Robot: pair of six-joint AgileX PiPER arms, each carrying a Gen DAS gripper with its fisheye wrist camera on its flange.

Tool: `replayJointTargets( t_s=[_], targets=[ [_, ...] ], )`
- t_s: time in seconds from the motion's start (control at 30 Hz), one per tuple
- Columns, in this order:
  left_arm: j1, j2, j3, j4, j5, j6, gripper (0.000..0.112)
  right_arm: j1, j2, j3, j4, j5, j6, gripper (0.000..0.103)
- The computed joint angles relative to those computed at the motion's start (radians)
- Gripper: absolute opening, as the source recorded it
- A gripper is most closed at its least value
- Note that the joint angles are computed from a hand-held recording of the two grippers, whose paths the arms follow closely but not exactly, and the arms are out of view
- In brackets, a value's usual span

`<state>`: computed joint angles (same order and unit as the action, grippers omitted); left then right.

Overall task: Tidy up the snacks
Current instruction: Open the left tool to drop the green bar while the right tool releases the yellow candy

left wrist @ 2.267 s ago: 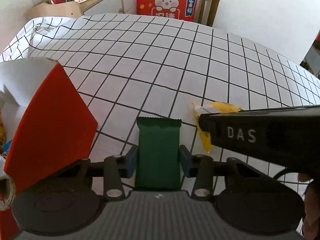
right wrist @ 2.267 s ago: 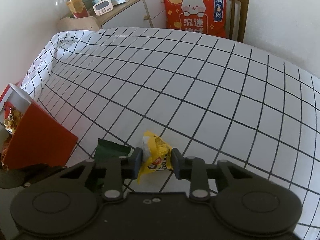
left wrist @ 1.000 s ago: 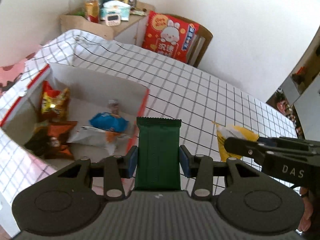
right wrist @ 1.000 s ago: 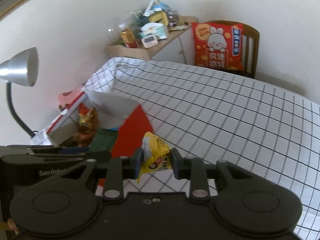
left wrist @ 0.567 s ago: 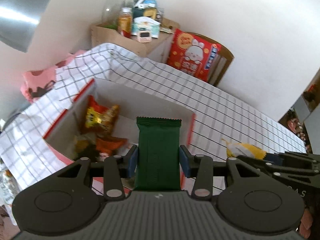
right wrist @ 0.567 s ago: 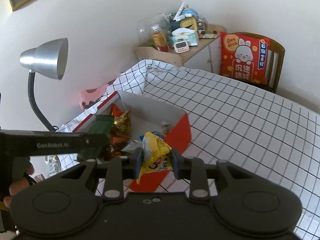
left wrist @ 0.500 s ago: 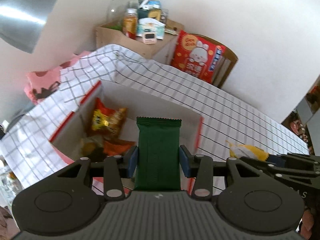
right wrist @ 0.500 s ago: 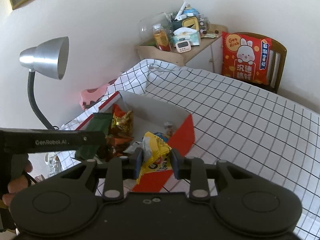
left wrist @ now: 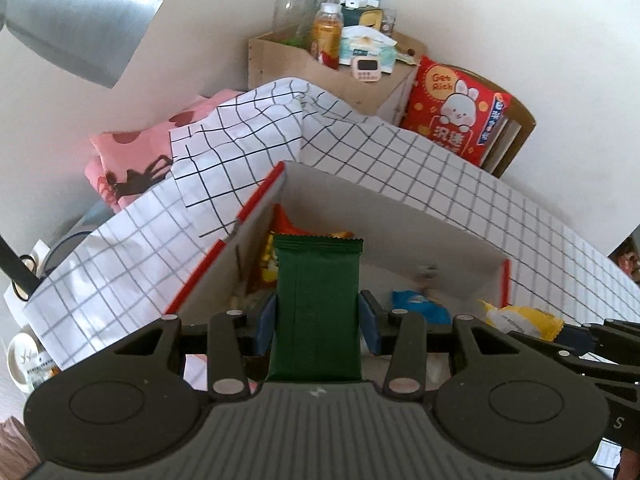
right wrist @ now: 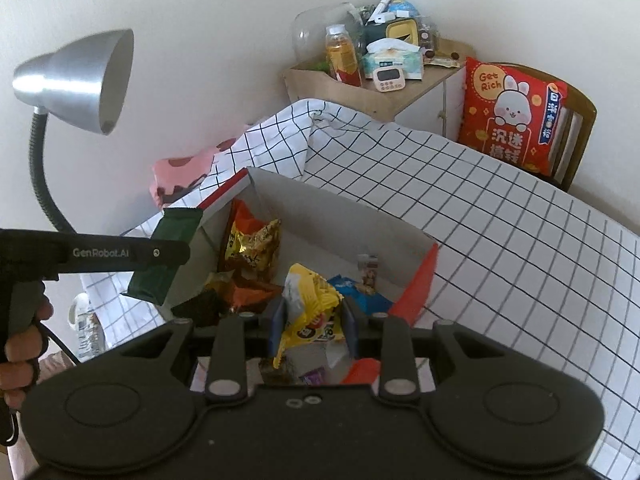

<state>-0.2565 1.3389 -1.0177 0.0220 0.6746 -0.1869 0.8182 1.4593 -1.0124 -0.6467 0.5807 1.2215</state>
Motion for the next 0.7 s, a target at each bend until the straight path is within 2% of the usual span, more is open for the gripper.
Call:
replayJointTargets(
  t_s=[0.2,0.3,0.4,0.7],
  targets=[
    [0.042,0.107,-0.038,-0.001,-0.031,0.05,0.043,-0.022,0.147,-0.104,0.013,-0.004,-0.053,0.028],
    [0.058,0.146,-0.043,-0.038,-0.055,0.097,0.043,-0.032,0.207,-0.142,0.001,-0.009,-0.066,0.025],
    [0.047,0.187,-0.053,-0.008,-0.062,0.069,0.043,-0.044,0.259,-0.175,0.012,0.0,-0.099,0.021],
    [0.025,0.271,-0.051,-0.031,-0.085,0.105,0.043,-0.074,0.285,-0.159,0.11,-0.04,-0.164,0.025]
  ],
)
